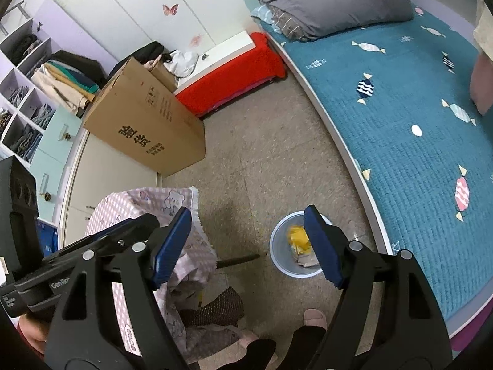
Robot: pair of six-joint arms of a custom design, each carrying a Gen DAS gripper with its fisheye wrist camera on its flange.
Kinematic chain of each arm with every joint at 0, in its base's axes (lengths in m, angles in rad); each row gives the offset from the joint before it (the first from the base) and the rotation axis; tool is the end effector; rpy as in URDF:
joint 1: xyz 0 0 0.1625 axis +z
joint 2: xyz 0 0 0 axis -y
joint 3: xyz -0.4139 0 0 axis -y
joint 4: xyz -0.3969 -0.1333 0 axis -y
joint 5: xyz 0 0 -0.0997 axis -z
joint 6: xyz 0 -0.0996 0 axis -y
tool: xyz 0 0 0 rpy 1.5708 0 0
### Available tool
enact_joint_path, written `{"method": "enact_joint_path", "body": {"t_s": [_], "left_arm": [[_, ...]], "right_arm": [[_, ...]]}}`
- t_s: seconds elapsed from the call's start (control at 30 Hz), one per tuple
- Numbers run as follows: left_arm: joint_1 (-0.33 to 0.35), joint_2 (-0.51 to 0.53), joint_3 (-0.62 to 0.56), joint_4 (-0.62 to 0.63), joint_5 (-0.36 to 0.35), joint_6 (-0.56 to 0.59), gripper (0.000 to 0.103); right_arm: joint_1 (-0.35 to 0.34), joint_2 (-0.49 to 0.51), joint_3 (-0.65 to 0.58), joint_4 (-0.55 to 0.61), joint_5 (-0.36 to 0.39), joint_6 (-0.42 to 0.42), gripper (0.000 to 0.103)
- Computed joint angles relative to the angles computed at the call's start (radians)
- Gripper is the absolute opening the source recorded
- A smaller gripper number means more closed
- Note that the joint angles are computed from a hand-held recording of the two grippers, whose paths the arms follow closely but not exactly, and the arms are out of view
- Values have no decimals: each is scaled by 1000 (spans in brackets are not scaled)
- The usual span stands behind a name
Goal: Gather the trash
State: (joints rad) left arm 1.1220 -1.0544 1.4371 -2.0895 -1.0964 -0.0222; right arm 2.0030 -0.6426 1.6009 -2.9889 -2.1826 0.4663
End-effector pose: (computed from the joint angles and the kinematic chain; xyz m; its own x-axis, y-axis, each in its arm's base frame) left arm -0.1354 -0.6932 0.3000 -0.8377 0.3103 -0.4495 0.4114 0.8998 -0.1456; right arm 0.3560 -0.5902 0.0570 -0.9281 0.2663 0.2602 0.0469 0.7770 -0.6278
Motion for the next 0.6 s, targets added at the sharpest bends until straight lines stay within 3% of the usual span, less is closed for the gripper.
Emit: {"method": "enact_joint_path", "body": {"t_s": [0.23, 0.6], "left_arm": [[-4, -78, 55, -8, 51, -48, 67], [-55, -295, 200, -66, 204, -70, 72]], "right_arm": [[29, 25, -33, 32, 25, -27, 74], [126, 56, -76, 57, 6, -83, 75]]}}
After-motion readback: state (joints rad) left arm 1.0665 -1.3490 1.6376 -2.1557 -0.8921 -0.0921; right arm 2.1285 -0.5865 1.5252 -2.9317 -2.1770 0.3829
